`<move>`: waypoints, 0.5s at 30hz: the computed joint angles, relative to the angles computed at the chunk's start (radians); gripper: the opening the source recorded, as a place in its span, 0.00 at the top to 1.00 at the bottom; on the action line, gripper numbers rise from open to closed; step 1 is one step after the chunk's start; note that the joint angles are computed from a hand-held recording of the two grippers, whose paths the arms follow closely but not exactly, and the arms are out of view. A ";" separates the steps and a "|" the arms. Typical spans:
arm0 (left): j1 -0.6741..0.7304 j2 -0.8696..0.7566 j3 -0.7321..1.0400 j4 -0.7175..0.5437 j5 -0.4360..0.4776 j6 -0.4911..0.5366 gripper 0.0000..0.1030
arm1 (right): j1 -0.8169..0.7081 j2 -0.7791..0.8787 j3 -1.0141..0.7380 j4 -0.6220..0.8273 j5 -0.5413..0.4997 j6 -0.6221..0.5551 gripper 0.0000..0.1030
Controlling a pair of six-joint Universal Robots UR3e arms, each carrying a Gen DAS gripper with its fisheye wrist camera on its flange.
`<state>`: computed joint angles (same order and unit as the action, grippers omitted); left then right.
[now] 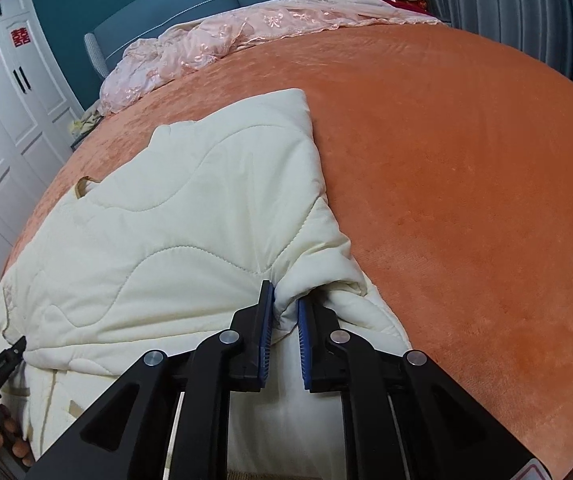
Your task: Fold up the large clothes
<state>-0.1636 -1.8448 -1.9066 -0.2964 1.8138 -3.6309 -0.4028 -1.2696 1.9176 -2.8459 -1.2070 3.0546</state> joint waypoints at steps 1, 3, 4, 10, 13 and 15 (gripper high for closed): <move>-0.005 -0.006 -0.002 0.011 0.010 0.000 0.91 | -0.002 -0.003 0.011 -0.015 -0.007 -0.008 0.91; -0.016 -0.017 -0.004 0.030 0.029 0.004 0.91 | 0.005 0.001 0.014 -0.032 -0.022 -0.010 0.90; -0.021 -0.021 -0.004 0.036 0.038 0.005 0.91 | 0.006 0.001 0.012 -0.032 -0.023 -0.013 0.89; -0.019 -0.026 -0.021 0.076 0.036 0.006 0.91 | 0.041 -0.212 0.123 -0.063 -0.148 0.098 0.73; -0.028 -0.037 -0.015 0.082 0.052 0.008 0.91 | 0.109 -0.293 0.107 -0.002 -0.083 0.096 0.73; -0.031 -0.037 -0.018 0.086 0.055 0.007 0.91 | 0.201 -0.233 0.010 0.077 -0.041 0.049 0.73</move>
